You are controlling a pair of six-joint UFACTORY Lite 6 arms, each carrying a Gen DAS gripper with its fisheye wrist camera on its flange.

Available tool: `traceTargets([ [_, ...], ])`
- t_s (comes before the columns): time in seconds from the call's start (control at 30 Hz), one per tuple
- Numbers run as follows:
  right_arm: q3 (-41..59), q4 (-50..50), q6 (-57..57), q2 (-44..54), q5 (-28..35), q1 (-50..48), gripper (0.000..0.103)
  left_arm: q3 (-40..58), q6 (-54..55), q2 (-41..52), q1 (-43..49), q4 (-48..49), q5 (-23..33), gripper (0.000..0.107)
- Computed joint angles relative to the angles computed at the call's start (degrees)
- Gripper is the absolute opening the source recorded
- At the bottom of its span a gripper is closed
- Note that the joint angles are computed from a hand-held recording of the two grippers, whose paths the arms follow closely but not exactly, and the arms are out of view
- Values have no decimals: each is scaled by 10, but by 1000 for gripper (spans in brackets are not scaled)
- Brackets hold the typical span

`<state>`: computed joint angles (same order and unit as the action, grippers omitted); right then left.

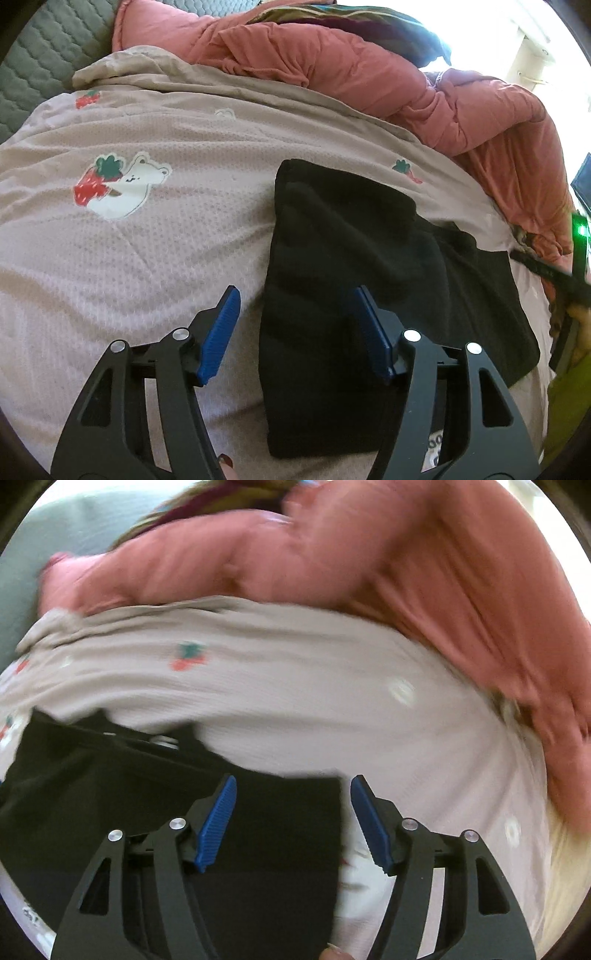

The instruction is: Fold small clothes

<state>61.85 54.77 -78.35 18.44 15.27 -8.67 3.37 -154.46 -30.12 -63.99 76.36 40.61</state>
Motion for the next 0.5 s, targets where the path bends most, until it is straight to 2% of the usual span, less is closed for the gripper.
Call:
traceTargets([
  [0.1, 50, -8, 18, 59, 78, -54, 68, -5, -21, 7, 92, 88, -75, 53],
  [0.13, 54, -2, 18, 68, 81, -56, 68, -7, -48, 15, 125, 137, -104, 44],
  [0.2, 64, 13, 3, 91, 101, -62, 68, -5, -80, 28, 153, 192, -128, 32],
  [0.27, 69, 24, -6, 107, 116, -63, 67, 11, -69, 50, 153, 199, -123, 15],
  [0.3, 75, 19, 1, 114, 126, -62, 67, 17, -52, 53, 144, 181, -113, 10],
  [0.33, 79, 30, -8, 121, 139, -63, 57, 26, -21, 55, 131, 149, -99, 7],
  [0.37, 80, 37, -16, 121, 152, -67, 34, 29, -6, 52, 125, 135, -91, 7],
  [0.47, 64, 80, -51, 97, 161, -78, 8, 16, 50, -6, 84, 63, -38, 5],
  [0.5, 61, 103, -70, 90, 166, -86, 7, 15, 69, -18, 75, 44, -19, 4],
])
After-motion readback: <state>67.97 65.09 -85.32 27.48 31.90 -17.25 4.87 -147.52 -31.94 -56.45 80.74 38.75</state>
